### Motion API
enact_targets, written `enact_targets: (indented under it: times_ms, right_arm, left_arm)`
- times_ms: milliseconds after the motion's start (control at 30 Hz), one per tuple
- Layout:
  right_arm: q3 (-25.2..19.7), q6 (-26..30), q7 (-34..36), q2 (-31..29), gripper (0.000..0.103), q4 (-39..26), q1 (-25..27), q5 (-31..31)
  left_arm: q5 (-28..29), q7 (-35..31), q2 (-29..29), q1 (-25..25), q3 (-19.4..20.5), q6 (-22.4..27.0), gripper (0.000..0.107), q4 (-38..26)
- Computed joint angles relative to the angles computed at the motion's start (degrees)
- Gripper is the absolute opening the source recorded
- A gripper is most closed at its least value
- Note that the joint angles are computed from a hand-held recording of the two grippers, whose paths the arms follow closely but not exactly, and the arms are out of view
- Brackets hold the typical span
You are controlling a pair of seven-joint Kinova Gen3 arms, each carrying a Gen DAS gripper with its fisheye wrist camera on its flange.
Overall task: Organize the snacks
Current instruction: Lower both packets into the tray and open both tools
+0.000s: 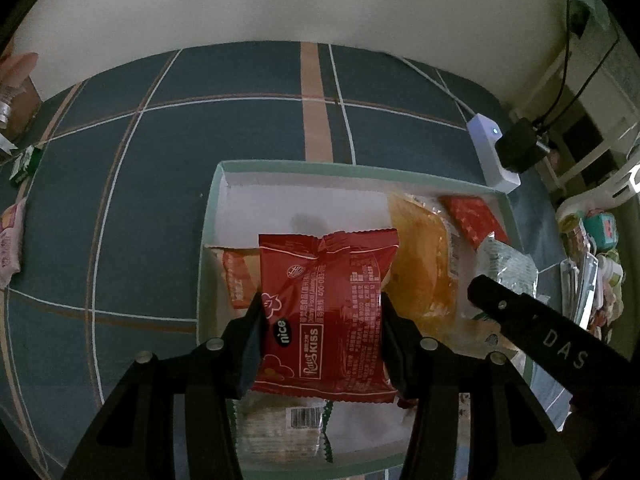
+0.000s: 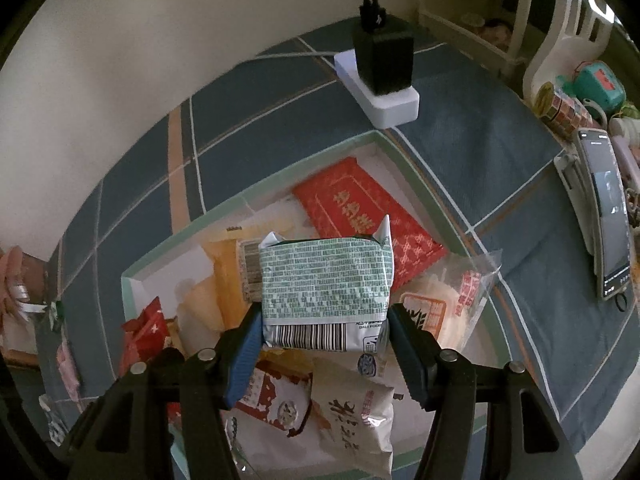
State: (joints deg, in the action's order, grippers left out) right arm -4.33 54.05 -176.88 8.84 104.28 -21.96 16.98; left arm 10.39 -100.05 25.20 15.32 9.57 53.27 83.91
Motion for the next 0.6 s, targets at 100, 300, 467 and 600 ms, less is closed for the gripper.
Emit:
enact_targets:
  times_ms: [100,300,467,600]
  right_arm:
    - [-0.1,0.8,1.7,0.8,0.065,-0.8,0.4,-1.2]
    - [0.2,1.8,3.9,1.7,0.065,-2.0,0.6,-2.9]
    - [0.5,2.7,4.8,2.5,0.069,-3.0,0.6,-3.7]
    - [0.7,3.3,5.3,2.6,0.075,-3.5,0.7,-4.0]
  left_arm:
    - [0.0,-0.1,-0.1,0.1,0.0,0.1,0.053,0.1]
    - [-0.6,0.5,0.5,0.7,-0.1,0.4,0.053,-0.1]
    - [-1.3,1.3,0.6,1.3,-0.4,0.1,0.054,-0.3]
    - [-1.0,1.0,0.7,0.9,-0.1,0.4,0.061,-0.4]
